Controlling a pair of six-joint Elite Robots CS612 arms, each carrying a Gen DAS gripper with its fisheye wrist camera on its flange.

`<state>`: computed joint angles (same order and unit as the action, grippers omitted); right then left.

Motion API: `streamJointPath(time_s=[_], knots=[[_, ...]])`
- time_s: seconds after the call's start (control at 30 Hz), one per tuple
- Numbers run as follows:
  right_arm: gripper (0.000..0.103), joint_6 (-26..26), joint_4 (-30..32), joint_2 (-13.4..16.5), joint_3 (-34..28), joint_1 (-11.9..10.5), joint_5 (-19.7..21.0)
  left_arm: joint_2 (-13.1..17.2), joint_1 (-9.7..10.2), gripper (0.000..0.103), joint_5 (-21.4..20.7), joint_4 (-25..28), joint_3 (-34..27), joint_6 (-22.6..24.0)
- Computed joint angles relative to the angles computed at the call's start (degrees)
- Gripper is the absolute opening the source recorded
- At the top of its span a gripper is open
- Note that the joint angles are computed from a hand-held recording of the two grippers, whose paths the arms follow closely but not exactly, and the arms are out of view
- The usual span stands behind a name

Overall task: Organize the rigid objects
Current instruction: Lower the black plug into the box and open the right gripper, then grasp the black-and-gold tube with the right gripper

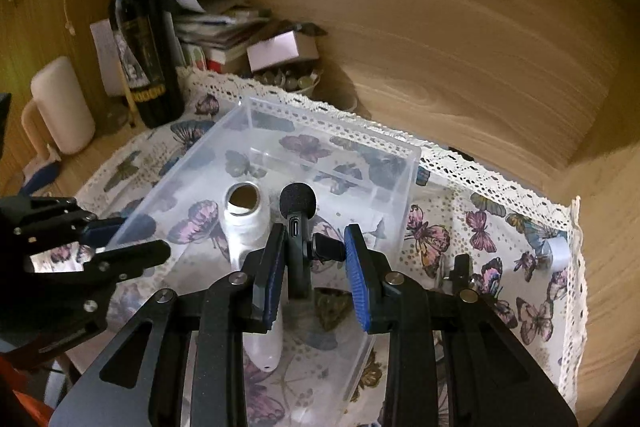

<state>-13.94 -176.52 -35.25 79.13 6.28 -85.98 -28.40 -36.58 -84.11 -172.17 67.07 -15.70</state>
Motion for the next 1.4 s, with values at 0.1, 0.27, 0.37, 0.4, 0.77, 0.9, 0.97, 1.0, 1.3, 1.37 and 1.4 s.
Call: streamJointPath(time_s=[0.1,0.27,0.37,0.4,0.77,0.9,0.97,1.0,1.3,1.37,1.4], knots=[[0.027,-1.11,3.51,0.13,-1.06,0.0,-0.4,0.08,0.04,0.02,-0.09,0.1,-0.14,-0.08],[0.027,-1.9,8.83,0.51,-2.7,0.05,-0.59,0.22,0.04,0.02,-0.02,0.38,-0.4,-0.19],[0.027,-2.36,10.35,0.7,-3.24,0.12,-0.86,0.26,0.03,0.02,0.03,0.48,-0.48,-0.17],[0.027,-2.43,10.68,0.78,-3.4,0.14,-0.96,0.26,0.03,0.02,0.03,0.48,-0.48,-0.17],[0.037,-2.47,7.36,0.21,-1.97,0.08,-0.15,0.17,0.06,0.02,0.2,0.55,-0.4,0.07],[0.039,-2.06,3.67,-0.82,-0.07,-0.11,-0.03,0.03,0.03,0.02,0.44,0.47,-0.24,0.11],[0.041,-1.53,1.39,-1.43,1.04,-0.31,-0.02,0.01,0.0,0.02,0.52,0.46,-0.22,0.16],[0.042,-1.25,0.32,-1.68,1.5,-0.39,-0.22,0.0,0.02,0.02,0.53,0.46,-0.23,0.17],[0.051,3.01,-9.03,-4.01,6.36,-1.98,-4.25,-0.21,-0.15,0.02,1.14,0.64,-0.09,0.25],[0.053,4.41,-9.31,-4.25,7.18,-2.57,-4.78,-0.23,-0.18,0.02,1.21,0.67,-0.07,0.22],[0.053,4.99,-9.16,-4.25,7.42,-2.78,-5.11,-0.24,-0.2,0.02,1.28,0.72,-0.07,0.2]])
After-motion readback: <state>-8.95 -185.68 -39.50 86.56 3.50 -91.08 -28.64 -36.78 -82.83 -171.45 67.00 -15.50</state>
